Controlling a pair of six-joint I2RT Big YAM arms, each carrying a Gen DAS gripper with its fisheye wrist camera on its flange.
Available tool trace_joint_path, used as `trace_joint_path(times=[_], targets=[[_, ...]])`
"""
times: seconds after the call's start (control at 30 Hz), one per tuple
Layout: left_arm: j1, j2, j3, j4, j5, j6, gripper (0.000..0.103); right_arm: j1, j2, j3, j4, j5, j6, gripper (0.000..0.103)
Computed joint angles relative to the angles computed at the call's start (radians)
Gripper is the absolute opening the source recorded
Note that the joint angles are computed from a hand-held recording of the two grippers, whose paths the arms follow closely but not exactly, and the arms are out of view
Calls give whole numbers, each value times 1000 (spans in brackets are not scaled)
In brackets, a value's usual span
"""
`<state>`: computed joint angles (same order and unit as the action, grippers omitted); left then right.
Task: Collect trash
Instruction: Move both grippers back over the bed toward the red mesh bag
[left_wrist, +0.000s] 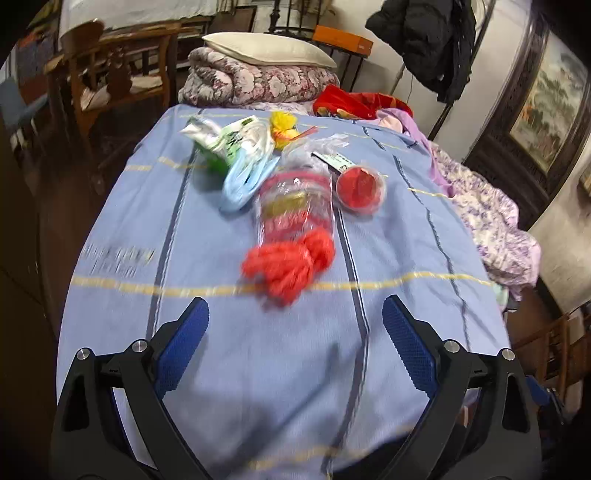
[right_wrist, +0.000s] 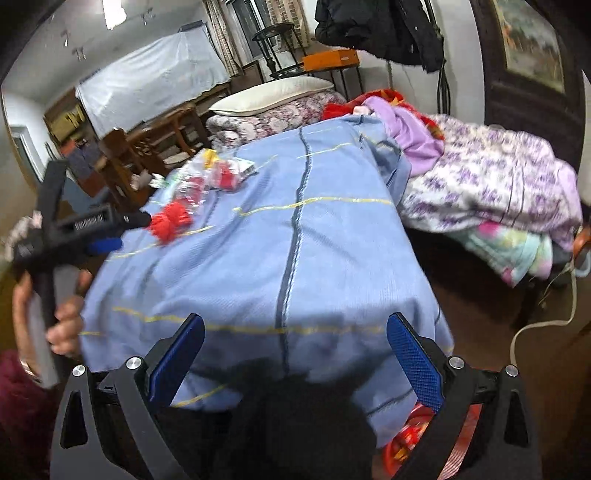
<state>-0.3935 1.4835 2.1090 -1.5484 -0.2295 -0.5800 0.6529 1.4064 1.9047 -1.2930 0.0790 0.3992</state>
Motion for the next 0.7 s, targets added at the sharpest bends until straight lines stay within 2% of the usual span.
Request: trace_joint_path(times=[0.13,0.33,0.47,0.63,0.7], targets=[[28,79,62,-28,-11,32,92,27,41,-6,41,120,-39,97],[54,121,75,-49,-38,53,92,64,41,-66,147,232,-88,97],[79,79,-6,-19,-47,90,92,78,48,-73,159,258,-112,97],[106,-30,-152,58,-86,137,92,58,42,-83,164,215,-89,97],[129,-84,-216,94,-56,153,92,57,41,-84,169,211,-86,97]])
